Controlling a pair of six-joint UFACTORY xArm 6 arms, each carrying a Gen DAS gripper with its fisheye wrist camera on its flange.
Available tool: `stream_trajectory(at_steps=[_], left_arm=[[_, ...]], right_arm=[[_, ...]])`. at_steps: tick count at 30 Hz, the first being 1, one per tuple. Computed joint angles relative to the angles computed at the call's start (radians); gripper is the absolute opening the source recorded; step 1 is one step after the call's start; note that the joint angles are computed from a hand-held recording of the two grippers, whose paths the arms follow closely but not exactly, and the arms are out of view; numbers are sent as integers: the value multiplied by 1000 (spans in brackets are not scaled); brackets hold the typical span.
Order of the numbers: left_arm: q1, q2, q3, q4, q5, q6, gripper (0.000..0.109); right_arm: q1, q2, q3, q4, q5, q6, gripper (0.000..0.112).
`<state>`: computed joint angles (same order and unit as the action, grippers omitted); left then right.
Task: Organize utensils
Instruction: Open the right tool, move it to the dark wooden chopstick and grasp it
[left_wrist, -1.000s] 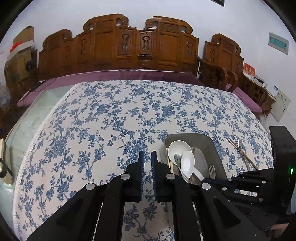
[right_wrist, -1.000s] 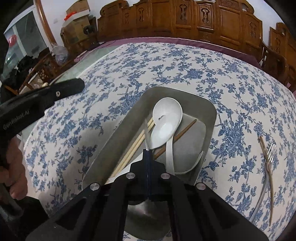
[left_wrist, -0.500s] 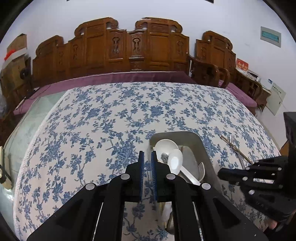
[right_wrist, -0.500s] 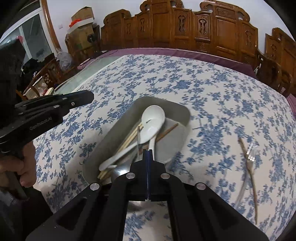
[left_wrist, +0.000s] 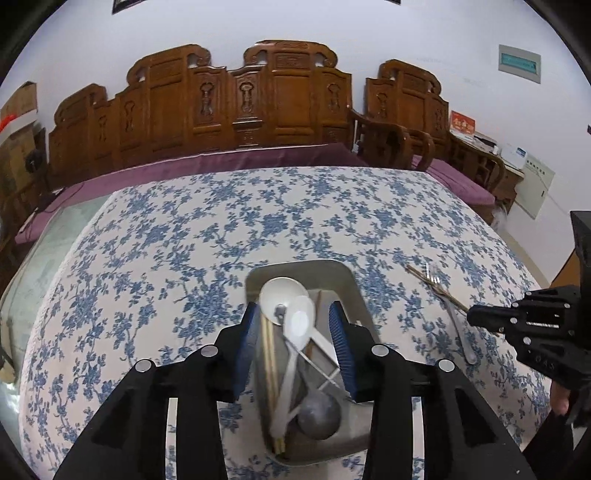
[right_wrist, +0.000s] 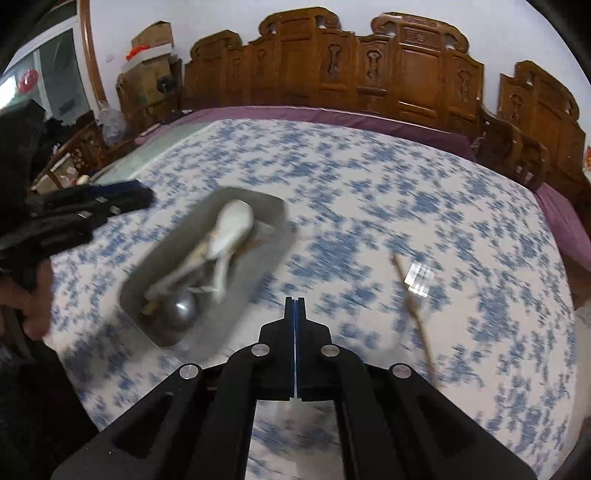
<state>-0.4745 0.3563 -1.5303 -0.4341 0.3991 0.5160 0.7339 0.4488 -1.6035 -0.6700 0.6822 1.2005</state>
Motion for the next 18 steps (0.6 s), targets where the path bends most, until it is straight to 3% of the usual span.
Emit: stream_trajectory(at_steps=[2, 8, 18], left_arm=[[-13, -10, 15, -6, -15, 6, 52], [-45, -23, 44, 13, -47, -14, 74], [-100, -36, 86, 84, -60, -81, 76]], right_arm=[[-7, -45, 71, -23, 14, 25, 21], [-51, -141, 250, -29, -5, 60, 29], [-130, -101, 301, 94, -66, -84, 29]])
